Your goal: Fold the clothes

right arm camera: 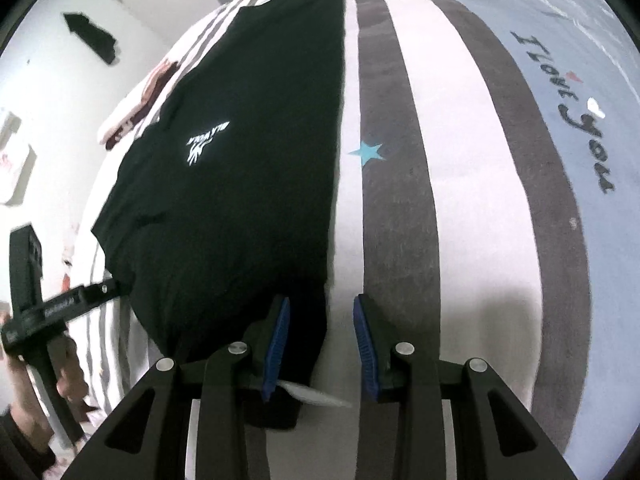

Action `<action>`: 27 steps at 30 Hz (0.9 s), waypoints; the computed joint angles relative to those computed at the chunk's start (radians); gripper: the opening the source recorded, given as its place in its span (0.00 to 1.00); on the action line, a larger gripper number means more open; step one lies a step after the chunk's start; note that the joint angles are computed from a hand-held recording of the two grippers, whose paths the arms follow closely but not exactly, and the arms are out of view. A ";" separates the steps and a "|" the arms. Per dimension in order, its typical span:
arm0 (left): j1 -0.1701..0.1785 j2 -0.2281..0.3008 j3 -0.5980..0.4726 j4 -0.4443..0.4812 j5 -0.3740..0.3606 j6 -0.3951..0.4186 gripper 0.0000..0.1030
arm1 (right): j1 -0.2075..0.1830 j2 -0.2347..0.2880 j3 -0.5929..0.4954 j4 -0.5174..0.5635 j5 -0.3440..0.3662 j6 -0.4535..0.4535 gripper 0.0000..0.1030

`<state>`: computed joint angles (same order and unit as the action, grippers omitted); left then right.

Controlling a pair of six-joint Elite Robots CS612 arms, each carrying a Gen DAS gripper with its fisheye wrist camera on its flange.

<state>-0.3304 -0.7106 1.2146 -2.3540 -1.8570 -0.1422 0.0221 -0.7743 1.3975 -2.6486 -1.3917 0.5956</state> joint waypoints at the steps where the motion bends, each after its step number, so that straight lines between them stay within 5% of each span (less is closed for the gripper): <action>1: 0.000 -0.001 0.003 -0.008 -0.010 -0.011 0.55 | -0.003 0.004 -0.001 -0.014 0.010 0.013 0.29; 7: -0.020 -0.001 0.007 0.005 0.043 -0.004 0.55 | 0.000 0.022 -0.014 -0.027 0.046 0.020 0.32; 13: -0.043 -0.004 0.011 0.004 0.084 0.040 0.16 | 0.013 0.029 -0.028 0.015 0.076 -0.039 0.32; 15: -0.046 -0.009 0.011 0.008 0.093 0.029 0.09 | 0.009 0.030 -0.028 0.017 0.090 -0.039 0.17; 16: -0.047 -0.014 0.014 0.006 0.094 0.022 0.08 | 0.006 0.030 -0.028 0.019 0.102 -0.037 0.03; 27: -0.048 -0.024 0.034 0.038 0.153 0.000 0.00 | 0.001 -0.001 0.025 0.012 0.092 -0.050 0.08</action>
